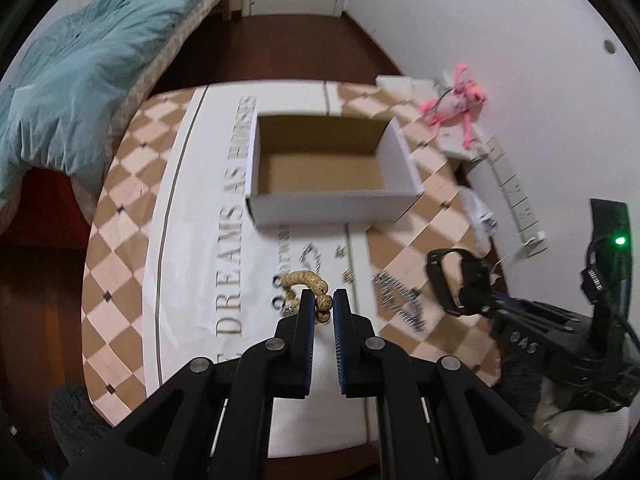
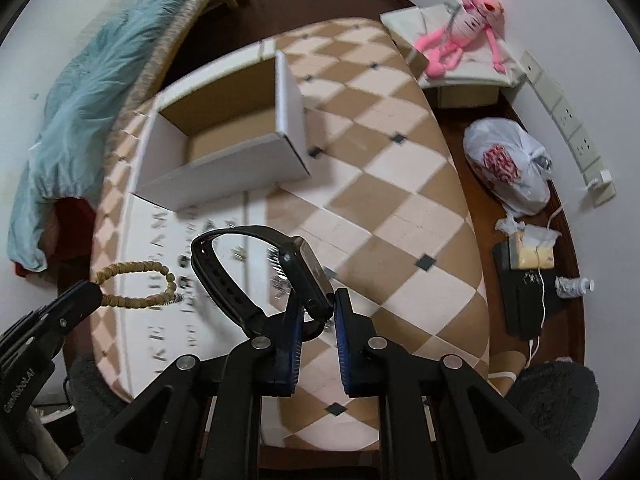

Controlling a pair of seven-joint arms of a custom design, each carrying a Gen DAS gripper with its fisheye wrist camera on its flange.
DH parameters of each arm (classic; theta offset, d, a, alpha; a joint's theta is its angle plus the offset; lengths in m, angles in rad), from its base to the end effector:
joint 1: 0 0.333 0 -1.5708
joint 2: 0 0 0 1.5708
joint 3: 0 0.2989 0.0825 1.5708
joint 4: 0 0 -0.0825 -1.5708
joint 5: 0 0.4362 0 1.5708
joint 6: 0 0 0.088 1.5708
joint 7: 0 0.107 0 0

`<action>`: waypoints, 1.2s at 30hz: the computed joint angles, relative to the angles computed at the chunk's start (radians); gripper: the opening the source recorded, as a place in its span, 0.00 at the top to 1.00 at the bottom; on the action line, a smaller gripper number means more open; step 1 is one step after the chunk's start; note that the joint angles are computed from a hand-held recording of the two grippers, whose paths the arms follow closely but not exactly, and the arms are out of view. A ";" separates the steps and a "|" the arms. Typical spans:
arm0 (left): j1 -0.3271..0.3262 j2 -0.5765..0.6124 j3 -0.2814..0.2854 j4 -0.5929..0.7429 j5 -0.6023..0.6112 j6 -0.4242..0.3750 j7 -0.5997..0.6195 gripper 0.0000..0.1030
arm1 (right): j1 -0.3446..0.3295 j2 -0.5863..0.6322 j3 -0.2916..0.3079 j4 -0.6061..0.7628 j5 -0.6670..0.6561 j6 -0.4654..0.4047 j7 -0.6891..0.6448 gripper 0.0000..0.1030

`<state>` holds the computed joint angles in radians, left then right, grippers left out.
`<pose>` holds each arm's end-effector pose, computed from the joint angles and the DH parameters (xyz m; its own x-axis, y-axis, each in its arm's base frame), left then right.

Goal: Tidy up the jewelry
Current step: 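Close left gripper on the bead bracelet while right gripper grasps the black watch band, then lower bead bracelet and watch band into the cardboard box and open both grippers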

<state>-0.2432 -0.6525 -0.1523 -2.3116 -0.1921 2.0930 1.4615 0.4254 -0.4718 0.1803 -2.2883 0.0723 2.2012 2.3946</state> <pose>0.4104 -0.1931 0.6006 -0.2411 -0.9598 0.1433 -0.9012 0.1667 -0.4000 0.4090 0.2951 0.5404 -0.2072 -0.9421 -0.2636 -0.9253 0.2762 -0.2598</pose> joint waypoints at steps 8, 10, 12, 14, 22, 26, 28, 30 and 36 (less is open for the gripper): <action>-0.011 0.117 0.042 0.165 -0.087 0.010 0.075 0.94 | -0.026 0.075 -0.017 0.146 -0.032 0.027 -0.071 0.85; 0.002 0.160 0.034 0.206 -0.080 0.020 0.089 0.94 | -0.039 0.124 -0.018 0.202 -0.053 0.024 -0.085 0.85; 0.015 0.213 0.025 0.253 -0.066 0.030 0.099 0.94 | -0.047 0.178 -0.026 0.255 -0.054 0.017 -0.100 0.85; 0.027 0.255 0.018 0.288 -0.057 0.035 0.101 0.94 | -0.052 0.238 -0.037 0.310 -0.048 0.009 -0.123 0.85; 0.076 0.454 0.004 0.459 -0.015 0.017 0.080 0.94 | -0.056 0.484 -0.056 0.547 -0.042 -0.096 -0.211 0.85; 0.087 0.524 -0.002 0.520 -0.020 -0.014 0.075 0.93 | -0.050 0.577 -0.062 0.642 -0.045 -0.155 -0.250 0.85; 0.092 0.554 -0.009 0.546 -0.004 -0.037 0.056 0.93 | -0.046 0.614 -0.065 0.677 -0.051 -0.175 -0.263 0.85; 0.095 0.576 -0.015 0.564 0.016 -0.057 0.042 0.92 | -0.043 0.654 -0.069 0.719 -0.050 -0.206 -0.274 0.84; 0.102 0.590 -0.024 0.557 0.147 -0.058 -0.029 0.49 | -0.040 0.663 -0.073 0.727 -0.032 -0.210 -0.287 0.46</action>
<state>-0.1409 -0.0629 -0.1767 -1.7551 -0.0450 2.0345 1.4328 0.3851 0.1911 0.1068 -1.5616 0.0403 1.9912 2.1072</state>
